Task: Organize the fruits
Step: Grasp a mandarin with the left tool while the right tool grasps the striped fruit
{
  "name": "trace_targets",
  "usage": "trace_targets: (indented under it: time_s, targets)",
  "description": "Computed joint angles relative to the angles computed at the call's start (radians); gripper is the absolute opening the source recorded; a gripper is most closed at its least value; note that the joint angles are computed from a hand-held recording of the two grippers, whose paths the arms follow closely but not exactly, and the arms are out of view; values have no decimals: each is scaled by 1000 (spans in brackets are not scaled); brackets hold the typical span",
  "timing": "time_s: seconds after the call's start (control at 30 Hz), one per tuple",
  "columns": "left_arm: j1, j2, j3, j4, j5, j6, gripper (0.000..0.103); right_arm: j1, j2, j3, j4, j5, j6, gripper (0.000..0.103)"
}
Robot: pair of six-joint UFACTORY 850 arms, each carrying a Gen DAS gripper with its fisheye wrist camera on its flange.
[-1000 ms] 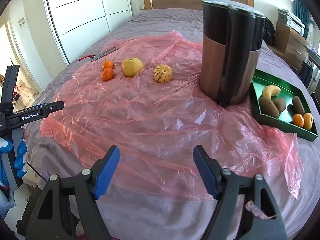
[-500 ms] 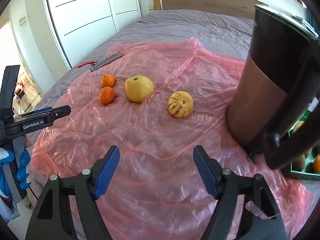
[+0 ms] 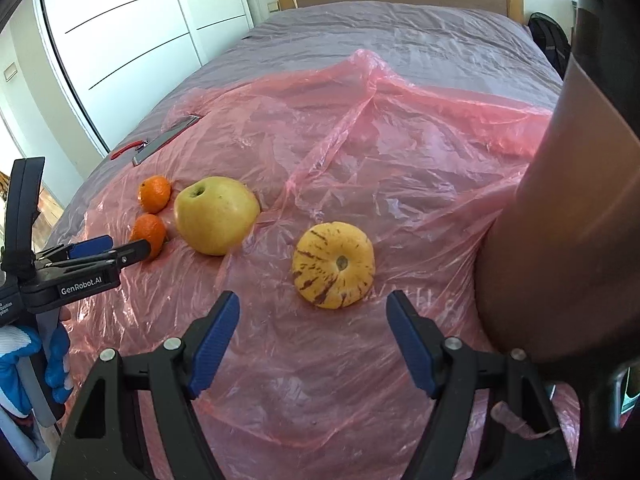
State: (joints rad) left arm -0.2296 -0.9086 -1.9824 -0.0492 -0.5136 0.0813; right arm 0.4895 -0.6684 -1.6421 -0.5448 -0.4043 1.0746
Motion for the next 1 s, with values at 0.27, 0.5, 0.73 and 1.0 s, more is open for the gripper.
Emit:
trace_targets:
  time_s: [0.27,0.5,0.73,1.0]
  targets:
    - [-5,-70,-90,-28,-40,44,61,-37,-66,-67,83,23,-33,75]
    - [-5,-96,-125,-85,-53,124,44,-52,-114,-122,179,9,-115,41]
    - [-2,-92,-114,-116,-41,169,41,-56,-133,-136,225,8,-161,40]
    - [6,-71,-90,-176,-29,221,39,-60,-108,-105,239,39,-169,38]
